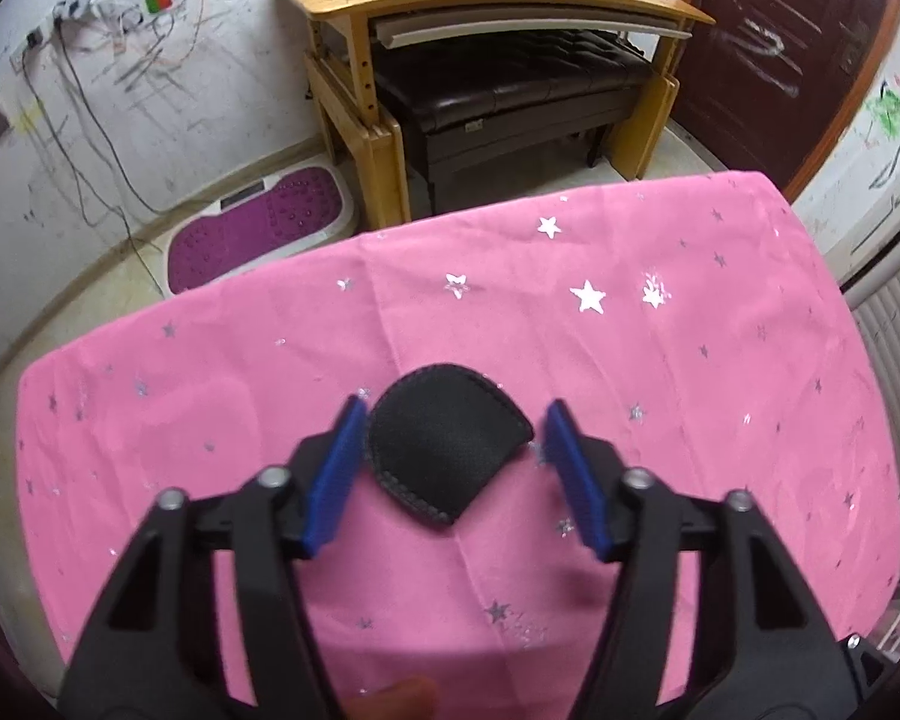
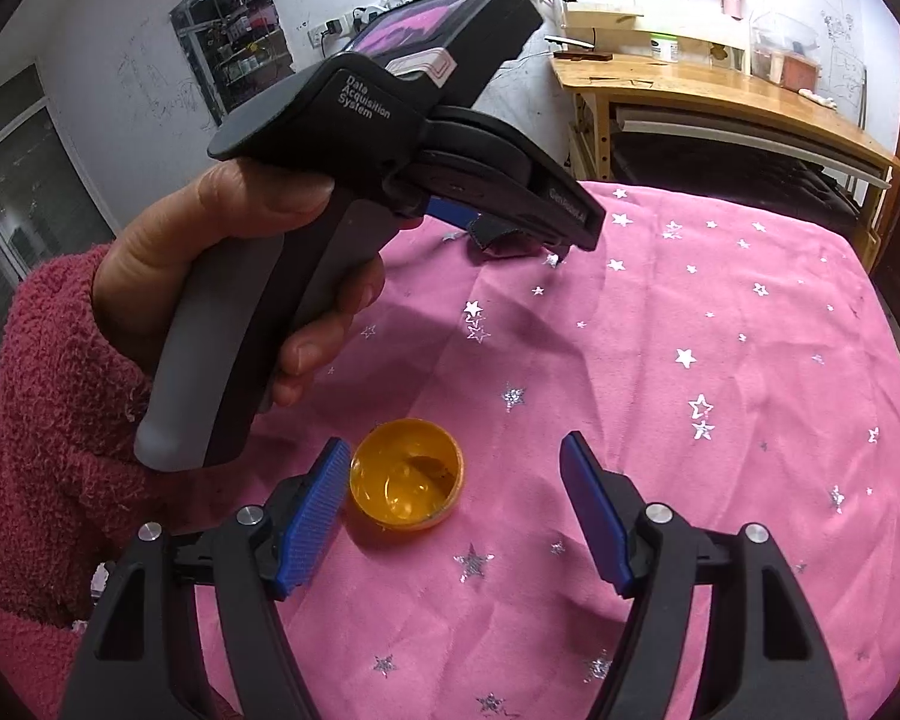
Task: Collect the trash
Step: 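Grasp the black sponge with left tool while right tool grasps the orange lid, then carry black sponge and orange lid over the yellow bin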
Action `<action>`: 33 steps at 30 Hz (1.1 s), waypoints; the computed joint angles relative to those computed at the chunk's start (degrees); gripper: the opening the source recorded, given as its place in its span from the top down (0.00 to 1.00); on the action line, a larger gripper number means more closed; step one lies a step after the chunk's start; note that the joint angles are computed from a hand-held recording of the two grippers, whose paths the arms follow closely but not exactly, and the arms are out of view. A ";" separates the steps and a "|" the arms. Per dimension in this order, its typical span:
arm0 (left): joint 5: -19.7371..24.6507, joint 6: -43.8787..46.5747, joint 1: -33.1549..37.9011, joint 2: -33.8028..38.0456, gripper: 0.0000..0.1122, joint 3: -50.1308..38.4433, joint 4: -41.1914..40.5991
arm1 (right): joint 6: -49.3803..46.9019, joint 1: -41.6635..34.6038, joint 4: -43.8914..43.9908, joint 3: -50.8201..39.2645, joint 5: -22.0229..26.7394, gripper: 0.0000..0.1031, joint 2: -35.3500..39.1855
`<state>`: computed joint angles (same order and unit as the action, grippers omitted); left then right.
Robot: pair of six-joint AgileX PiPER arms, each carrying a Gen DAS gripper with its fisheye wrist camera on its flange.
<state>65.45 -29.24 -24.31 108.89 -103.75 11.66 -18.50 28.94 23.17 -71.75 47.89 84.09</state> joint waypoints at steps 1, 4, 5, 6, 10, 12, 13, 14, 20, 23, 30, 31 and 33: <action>-0.24 0.17 -0.08 -0.28 0.55 0.37 -0.10 | -0.15 -0.06 0.06 -0.20 0.06 0.35 0.28; -1.24 0.59 -0.14 -1.43 0.58 1.97 -0.77 | -0.13 0.20 0.03 -0.74 0.26 0.35 1.04; -1.62 0.62 -0.08 -1.93 0.59 2.58 -1.05 | -0.21 0.27 0.04 -0.81 0.28 0.35 1.27; -1.97 0.65 0.05 -2.42 0.60 3.23 -1.31 | -0.24 0.34 0.00 -0.88 0.36 0.35 1.51; -2.82 0.55 0.57 -3.96 0.62 5.05 -2.33 | 0.40 1.15 -1.28 -1.01 0.31 0.35 2.33; -3.09 0.07 0.42 -4.82 0.62 6.07 -2.04 | 1.53 2.10 -3.15 -1.16 -0.17 0.35 2.37; -3.18 -0.14 0.41 -5.18 0.62 6.50 -1.77 | 2.35 2.70 -4.62 -1.33 -0.31 0.35 2.45; -3.18 -0.35 0.37 -5.32 0.62 6.68 -1.52 | 3.15 3.30 -5.77 -1.35 -0.58 0.35 2.52; -3.61 -0.98 0.94 -7.32 0.62 8.73 -1.88 | 8.66 7.43 -12.19 -1.17 -2.73 0.53 2.50; -3.61 -1.38 0.77 -7.78 0.62 9.33 -1.46 | 9.10 7.92 -12.82 0.17 -4.31 0.65 1.45; -3.24 -2.47 -0.20 -8.97 0.62 10.10 -1.13 | 7.49 5.58 -11.32 2.40 -5.26 0.65 -2.48; -3.14 -2.61 -0.38 -9.19 0.62 10.09 -1.06 | 6.57 4.47 -10.37 2.56 -5.14 0.65 -3.06; -3.11 -3.18 -0.96 -9.70 0.62 10.23 -0.61 | 5.73 2.68 -9.17 3.83 -5.18 0.65 -4.92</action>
<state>62.34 -32.42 -25.27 99.19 -93.53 11.05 -12.77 31.62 14.00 -67.92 42.71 79.17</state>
